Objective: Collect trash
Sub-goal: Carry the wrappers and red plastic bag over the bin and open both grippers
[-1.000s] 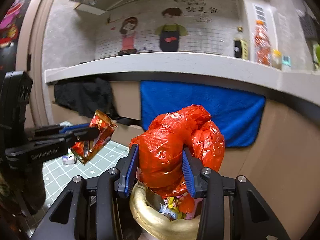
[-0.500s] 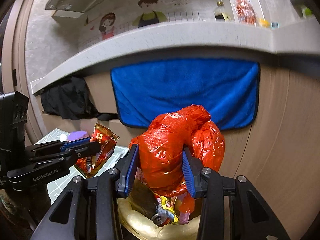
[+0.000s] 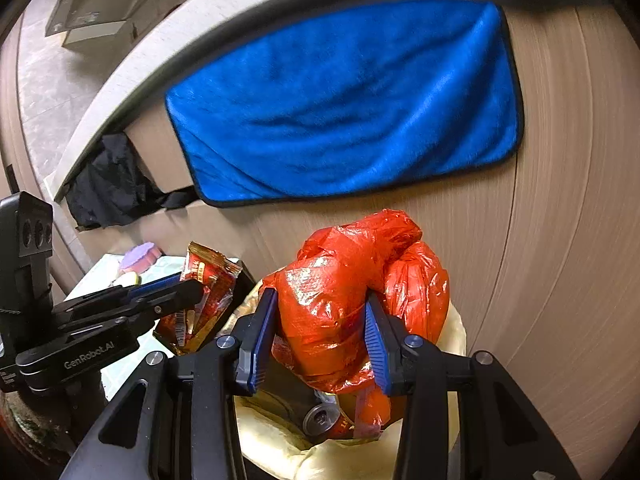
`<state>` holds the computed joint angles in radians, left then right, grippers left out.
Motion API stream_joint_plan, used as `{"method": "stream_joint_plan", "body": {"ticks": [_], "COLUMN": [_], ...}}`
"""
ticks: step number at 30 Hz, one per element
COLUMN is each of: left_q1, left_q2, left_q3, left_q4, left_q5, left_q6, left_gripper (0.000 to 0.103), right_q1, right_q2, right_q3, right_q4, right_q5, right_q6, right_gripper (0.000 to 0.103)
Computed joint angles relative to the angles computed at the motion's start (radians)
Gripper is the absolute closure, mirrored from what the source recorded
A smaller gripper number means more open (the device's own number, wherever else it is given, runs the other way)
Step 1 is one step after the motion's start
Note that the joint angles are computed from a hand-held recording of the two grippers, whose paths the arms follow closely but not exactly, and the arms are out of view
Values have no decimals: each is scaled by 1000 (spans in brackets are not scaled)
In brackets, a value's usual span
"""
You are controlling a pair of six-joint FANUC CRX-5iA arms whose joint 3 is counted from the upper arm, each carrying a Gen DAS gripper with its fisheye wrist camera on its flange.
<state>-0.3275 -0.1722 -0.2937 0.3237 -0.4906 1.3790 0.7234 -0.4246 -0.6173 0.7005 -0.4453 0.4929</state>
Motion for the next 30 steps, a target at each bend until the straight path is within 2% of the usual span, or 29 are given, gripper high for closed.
{"method": "stream_joint_plan", "body": {"ticks": [15,18,21,28,30], "left_q1": [-2,2,2,5,12], "left_q2": [81,98,111,149,156], "left_q3": [32,29,28,43,31], "left_q4": [38,83,110,147,207], "left_q5": [-35,-41,-44,-83,-89], "left_q6": [-27,-60,-85,-117,-165], "left_gripper": [84,84,84,83,75], "right_q1": [-42,-58,-75,-77,-75], "right_q2": [75,91,103,119,122], "right_q3": [38,54,79,94,96], "right_q4": [-143,-199,-311,-363,-368], "right_q5": [16,17,15,0,-9], "right_q6": [91,122,194,244,252], "right_gripper": [64,64,64,64,63]}}
